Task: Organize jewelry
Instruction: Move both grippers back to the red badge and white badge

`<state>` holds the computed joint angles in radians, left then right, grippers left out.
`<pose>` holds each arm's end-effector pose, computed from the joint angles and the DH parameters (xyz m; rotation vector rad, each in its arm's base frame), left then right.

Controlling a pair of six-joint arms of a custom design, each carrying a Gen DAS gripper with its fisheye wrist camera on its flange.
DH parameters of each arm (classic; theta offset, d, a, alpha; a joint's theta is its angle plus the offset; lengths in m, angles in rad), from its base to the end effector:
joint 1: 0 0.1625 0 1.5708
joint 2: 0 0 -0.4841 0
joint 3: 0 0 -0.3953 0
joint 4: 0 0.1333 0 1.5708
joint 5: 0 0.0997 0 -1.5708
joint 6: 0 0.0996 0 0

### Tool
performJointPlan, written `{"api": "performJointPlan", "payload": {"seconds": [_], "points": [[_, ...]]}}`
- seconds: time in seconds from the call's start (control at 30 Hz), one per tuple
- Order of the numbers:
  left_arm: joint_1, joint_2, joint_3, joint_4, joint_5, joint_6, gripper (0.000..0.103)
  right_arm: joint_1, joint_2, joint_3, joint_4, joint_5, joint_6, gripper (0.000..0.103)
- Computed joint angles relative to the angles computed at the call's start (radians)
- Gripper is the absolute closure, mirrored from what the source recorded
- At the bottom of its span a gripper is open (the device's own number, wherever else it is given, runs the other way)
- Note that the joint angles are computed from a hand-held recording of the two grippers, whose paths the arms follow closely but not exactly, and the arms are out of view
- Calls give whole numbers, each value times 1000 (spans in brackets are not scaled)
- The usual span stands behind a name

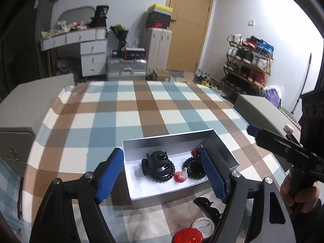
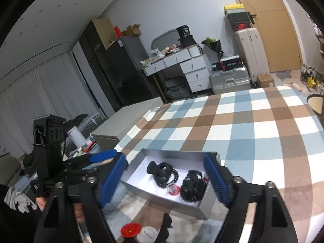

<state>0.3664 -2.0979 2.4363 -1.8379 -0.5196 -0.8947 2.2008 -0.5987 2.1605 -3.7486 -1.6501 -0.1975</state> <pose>-0.1316 -0.2859 0.3932 0.4056 2.2869 -1.1267 0.4208 -0.3642 0.0166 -1.1477 2.7060 -0.9382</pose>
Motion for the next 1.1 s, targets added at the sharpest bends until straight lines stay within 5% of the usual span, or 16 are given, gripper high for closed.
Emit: {"api": "performJointPlan", "payload": {"seconds": [0.33,0.5,0.77,1.1], "points": [[-125,-47,-14,322,52,-262,16,42,0,71,-117,-17,-15,0],[-161,-65,-11,384,1,-317,10,54,2,103,-159,-30,-10,0],[-240,-91,-14,622,-58,-605,10,72,37,155,-237,-113,15,0],[-263,-151,6,694,-186,-746,10,85,93,206,-286,-222,35,0]]}}
